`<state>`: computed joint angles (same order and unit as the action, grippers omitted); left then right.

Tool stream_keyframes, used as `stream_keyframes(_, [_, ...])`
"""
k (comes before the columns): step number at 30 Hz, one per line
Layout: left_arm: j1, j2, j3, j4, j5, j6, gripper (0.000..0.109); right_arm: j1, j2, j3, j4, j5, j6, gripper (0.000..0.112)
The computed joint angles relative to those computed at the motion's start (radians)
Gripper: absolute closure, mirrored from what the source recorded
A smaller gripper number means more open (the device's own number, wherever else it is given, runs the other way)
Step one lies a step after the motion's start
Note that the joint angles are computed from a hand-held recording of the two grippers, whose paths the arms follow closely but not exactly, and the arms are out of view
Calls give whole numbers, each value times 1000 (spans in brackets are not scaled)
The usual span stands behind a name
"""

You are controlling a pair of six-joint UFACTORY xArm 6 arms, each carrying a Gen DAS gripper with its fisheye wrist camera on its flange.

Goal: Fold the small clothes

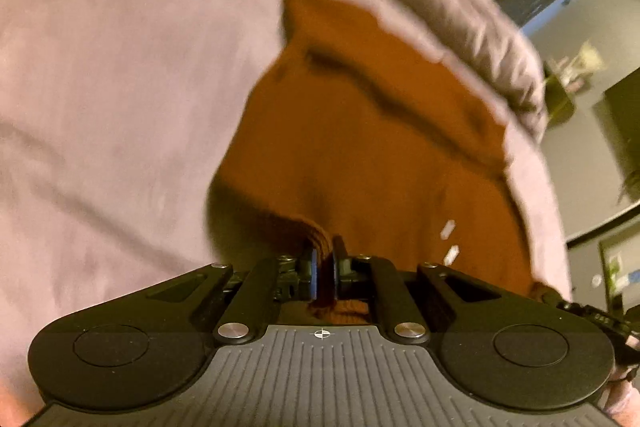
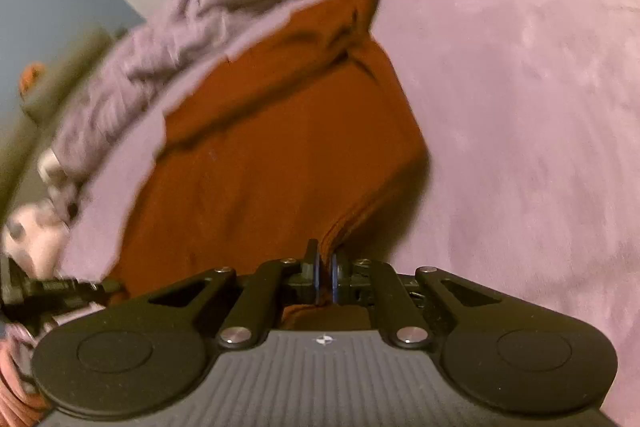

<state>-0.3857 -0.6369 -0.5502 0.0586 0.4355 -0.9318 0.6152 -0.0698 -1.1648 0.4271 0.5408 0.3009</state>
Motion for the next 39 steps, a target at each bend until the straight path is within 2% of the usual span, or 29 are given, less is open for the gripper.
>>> stream_keyframes(2, [29,50,-53,27,-46,-3,100,-8,40,-54,-15,-31,-1,108])
stream_keyframes(7, [98,246,-209,156,-125,-24,100,-17,227,-283,-222,-64,87,108])
stream_keyframes(9, [114,331,-278,251,-89,-99,100,-20,322,-402,-331,-37,159,108])
stream_keyframes(11, [116,397,-346,337,-12,-152,99,-16,403,-507,-447,8,204,108])
stream_keyframes(13, [111,409,-361,404,10,-141,92,-7,463,-600,-519,78,217,106])
stream_keyframes(14, [109,409,-354,436,-6,-126,90,-3,471,-609,-536,65,216,102])
stream_keyframes(15, [111,402,-343,465,-15,-118,82,-3,466,-593,-526,26,192,96])
stream_keyframes(16, [114,398,-333,496,-18,-114,75,-5,462,-577,-518,-6,173,84])
stream_keyframes(17, [119,392,-321,497,-18,-91,74,-8,456,-559,-527,-36,160,77])
stream_keyframes(18, [129,388,-310,489,-15,-67,74,-12,458,-555,-530,-43,128,77])
stream_keyframes(21, [152,388,-289,445,-33,-8,73,-20,491,-592,-563,30,57,77])
stream_keyframes(29, [154,499,-362,296,-25,168,64,-30,570,-670,-449,102,-126,78])
stream_keyframes(30, [152,506,-368,299,-29,162,65,-29,581,-687,-444,117,-138,80])
stream_keyframes(31, [150,508,-368,307,-42,157,66,-28,590,-699,-447,123,-142,90])
stream_keyframes(32, [148,512,-371,315,-46,153,66,-27,597,-707,-451,123,-146,94])
stream_keyframes(33, [146,518,-374,293,-49,179,66,-26,597,-705,-443,117,-153,95])
stream_keyframes(36, [139,536,-388,218,-28,264,79,-28,604,-711,-417,125,-180,98])
stream_keyframes(39, [138,550,-399,237,-3,264,78,-30,628,-744,-408,149,-201,97])
